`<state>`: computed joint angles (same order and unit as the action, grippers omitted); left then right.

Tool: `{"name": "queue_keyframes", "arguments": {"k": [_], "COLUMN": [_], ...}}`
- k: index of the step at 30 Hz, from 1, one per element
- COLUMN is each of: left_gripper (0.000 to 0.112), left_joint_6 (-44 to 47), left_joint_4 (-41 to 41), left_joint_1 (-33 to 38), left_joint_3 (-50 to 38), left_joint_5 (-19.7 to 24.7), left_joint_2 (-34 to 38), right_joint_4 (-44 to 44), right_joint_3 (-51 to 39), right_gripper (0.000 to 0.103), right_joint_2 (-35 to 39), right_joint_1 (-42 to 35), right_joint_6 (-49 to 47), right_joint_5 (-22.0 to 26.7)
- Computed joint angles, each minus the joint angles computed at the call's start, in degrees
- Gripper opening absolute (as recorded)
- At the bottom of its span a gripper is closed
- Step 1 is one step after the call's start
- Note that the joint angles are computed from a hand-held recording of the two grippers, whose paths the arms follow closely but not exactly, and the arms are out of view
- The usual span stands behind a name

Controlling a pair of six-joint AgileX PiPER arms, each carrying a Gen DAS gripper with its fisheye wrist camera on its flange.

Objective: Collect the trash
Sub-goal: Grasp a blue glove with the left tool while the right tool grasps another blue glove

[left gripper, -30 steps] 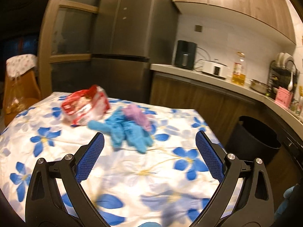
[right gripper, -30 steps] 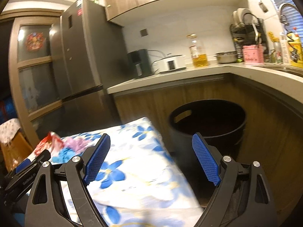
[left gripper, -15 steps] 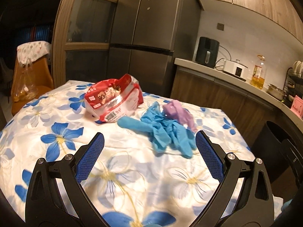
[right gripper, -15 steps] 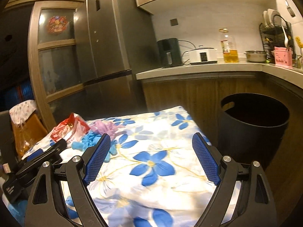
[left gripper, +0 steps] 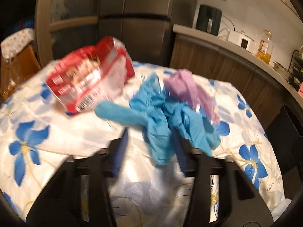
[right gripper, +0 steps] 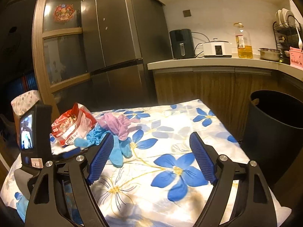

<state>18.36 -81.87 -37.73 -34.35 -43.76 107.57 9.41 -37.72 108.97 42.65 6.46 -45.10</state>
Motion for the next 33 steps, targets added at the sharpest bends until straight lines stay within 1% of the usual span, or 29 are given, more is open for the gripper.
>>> {"name": "queue_keyframes", "arguments": {"k": [1,2,3,4,5,6,8,9,12,16,19,21,22,23,25,27,28,29,31,32,33], "left_gripper": [0.013,0.006,0.003,0.001,0.0,0.0,0.0,0.0,0.0,0.0,0.0,0.0,0.0,0.0,0.0,0.0,0.0,0.0,0.0,0.0,0.0], "left_joint_6": [-2.78,-5.95,-11.32,-14.41,-16.9,-19.58,-21.34,-21.88,-23.95,-22.85,-23.72,-24.32,-24.34,-24.21,-24.79,-24.44,-24.59,-24.17,-23.93,-23.9,-23.22], "left_joint_4": [2.37,4.78,8.97,11.11,12.46,12.96,10.78,8.22,2.47,-6.0,-10.61,-12.81,-13.61,-14.47,-14.79,-15.08,-15.0,-15.26,-15.07,-15.13,-16.15], "left_joint_1": [0.72,1.23,1.72,1.86,1.57,0.18,-3.03,-5.63,-11.84,-18.77,-23.13,-25.13,-25.84,-26.51,-27.05,-27.28,-27.35,-27.49,-27.2,-27.22,-27.8], "left_joint_3": [0.99,2.17,4.22,5.55,6.87,8.86,11.26,12.87,17.0,19.78,22.46,23.61,24.08,24.34,24.67,24.81,24.87,24.8,24.65,24.63,24.45], "left_joint_5": [0.7,0.93,0.64,0.1,-0.82,-2.82,-6.14,-8.53,-12.86,-16.58,-18.34,-19.16,-19.48,-19.86,-20.04,-20.03,-20.07,-20.08,-19.98,-20.0,-20.33], "left_joint_2": [-0.19,-0.56,-1.17,-1.72,-2.24,-3.27,-4.83,-6.19,-9.9,-13.31,-15.97,-17.2,-17.75,-18.2,-17.99,-18.34,-18.34,-18.54,-18.54,-18.45,-18.71], "right_joint_4": [-0.02,0.24,0.27,0.27,0.0,-0.29,-0.34,-0.4,-1.26,-2.92,-1.97,-0.28,1.38,2.26,2.7,0.81,0.65,0.7,2.49,2.92,1.55], "right_joint_3": [-0.59,-1.63,-2.22,-3.14,-4.41,-5.17,-7.24,-8.7,-12.87,-18.15,-22.25,-24.99,-26.18,-26.85,-28.98,-30.45,-30.89,-31.15,-31.11,-30.69,-30.27], "right_gripper": [0.079,0.078,0.078,0.077,0.076,0.076,0.074,0.074,0.071,0.071,0.069,0.066,0.063,0.058,0.052,0.048,0.042,0.033,0.021,0.017,0.015], "right_joint_2": [0.31,0.92,1.27,1.77,2.42,2.95,4.06,4.78,6.69,9.52,12.0,13.61,14.27,14.69,16.02,16.88,17.11,17.26,17.17,16.9,16.61], "right_joint_1": [0.16,0.68,0.95,1.24,1.65,2.01,2.84,3.37,4.48,5.52,6.88,7.73,8.01,8.13,7.99,7.62,7.66,7.79,8.5,8.77,8.87], "right_joint_6": [-0.19,-0.64,-0.8,-0.93,-0.92,-0.77,-1.27,-1.85,-1.6,-0.41,-1.91,-3.9,-5.57,-6.49,-6.9,-5.19,-5.23,-5.66,-8.7,-9.63,-8.52], "right_joint_5": [0.53,1.38,1.9,2.74,4.09,4.72,6.66,7.97,11.91,16.6,20.62,23.4,24.76,25.69,28.44,30.63,31.3,31.66,31.71,31.23,30.73]}}
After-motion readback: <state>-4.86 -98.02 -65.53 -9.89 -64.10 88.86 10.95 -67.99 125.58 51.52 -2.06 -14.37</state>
